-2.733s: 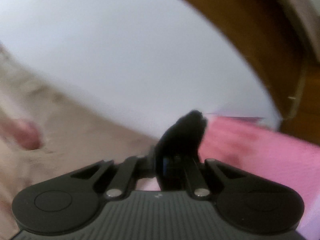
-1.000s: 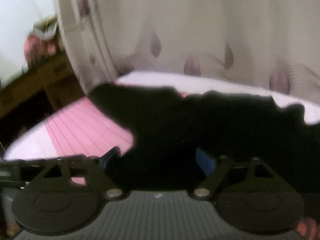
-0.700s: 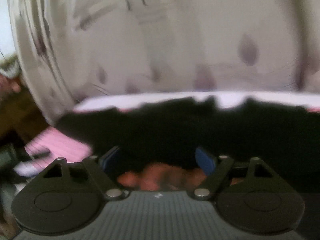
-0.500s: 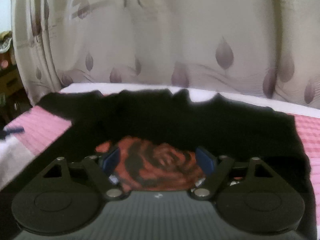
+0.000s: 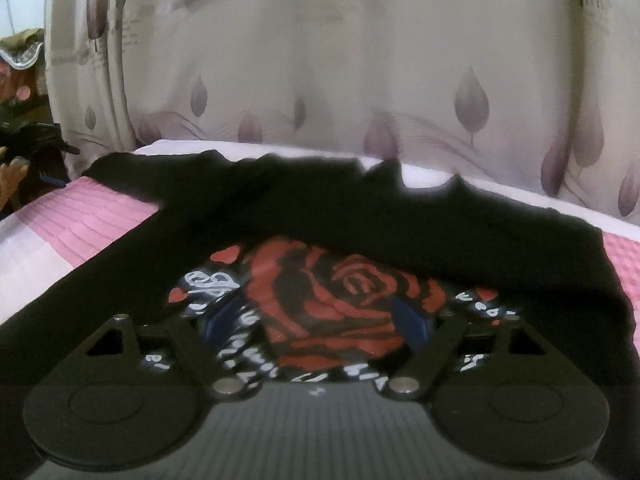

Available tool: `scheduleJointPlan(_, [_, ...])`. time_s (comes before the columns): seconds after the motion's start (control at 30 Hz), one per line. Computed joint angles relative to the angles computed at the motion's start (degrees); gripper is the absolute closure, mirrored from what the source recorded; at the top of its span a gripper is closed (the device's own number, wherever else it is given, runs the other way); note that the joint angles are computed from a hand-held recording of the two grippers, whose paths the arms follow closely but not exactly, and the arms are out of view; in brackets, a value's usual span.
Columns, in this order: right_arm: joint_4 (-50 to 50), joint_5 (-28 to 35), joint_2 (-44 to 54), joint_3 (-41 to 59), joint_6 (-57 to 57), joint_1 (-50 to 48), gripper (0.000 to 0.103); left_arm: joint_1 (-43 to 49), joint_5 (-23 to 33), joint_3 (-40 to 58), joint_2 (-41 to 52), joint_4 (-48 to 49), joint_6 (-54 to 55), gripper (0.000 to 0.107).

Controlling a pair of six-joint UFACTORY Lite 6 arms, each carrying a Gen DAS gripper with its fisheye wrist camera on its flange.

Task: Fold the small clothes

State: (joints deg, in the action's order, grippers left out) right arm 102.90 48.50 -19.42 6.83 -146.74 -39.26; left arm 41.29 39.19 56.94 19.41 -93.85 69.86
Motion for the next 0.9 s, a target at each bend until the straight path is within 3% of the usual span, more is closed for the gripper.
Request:
scheduleJointPlan(0.07, [-0.7,0.9,0.2,0.0,0.2,-1.0,0.02,0.0,1.4,3.6,3.5,-1.8,-0.1,0.027])
scheduleJointPlan(0.13, [-0.6,1.3,1.0,0.4,0.5,-1.4,0.02,-2.3,-1.2,7.0,6.2,-3.6,-0.9,0.021])
scheduleJointPlan(0.2, [-1.1,1.5,1.9,1.0,1.0,-1.7,0.02,-4.5,-3.7,11.5,10.1,-1.5,-5.6,0.025])
scheduleJointPlan(0.27, [-0.6,1.8,1.8,0.7,0.8,-1.9,0.02,-6.3,-6.6,13.8,11.9,-2.3,-4.7,0.049])
scheduleJointPlan(0.3, [-0.7,2.1,2.0,0.7,0.7,-2.2,0.02,-7.1,-9.0,15.0,12.5,-1.8,-4.7,0.075])
scheduleJointPlan(0.33, [-1.0,2.4,2.2,0.8,0.7,-2.4,0.019,-7.5,-10.9,15.8,13.3,-1.2,-5.2,0.089])
scheduleJointPlan(0.4, [-1.3,3.0,2.6,1.0,0.7,-2.9,0.018,-6.8,-9.8,13.4,11.9,-7.2,0.5,0.101])
scheduleJointPlan(0.53, [-3.3,6.4,4.7,1.9,1.4,-6.3,0.018,-8.3,-5.9,2.0,-0.4,-22.0,12.1,0.102])
scheduleJointPlan(0.73, [-8.0,13.5,10.9,5.3,5.1,-14.2,0.018,-27.6,-16.9,-3.8,-24.3,-23.8,15.5,0.102])
scheduleJointPlan(0.9, [-10.3,19.0,16.1,7.8,7.3,-19.8,0.018,-53.1,-31.6,5.3,-27.3,-24.2,13.9,0.102])
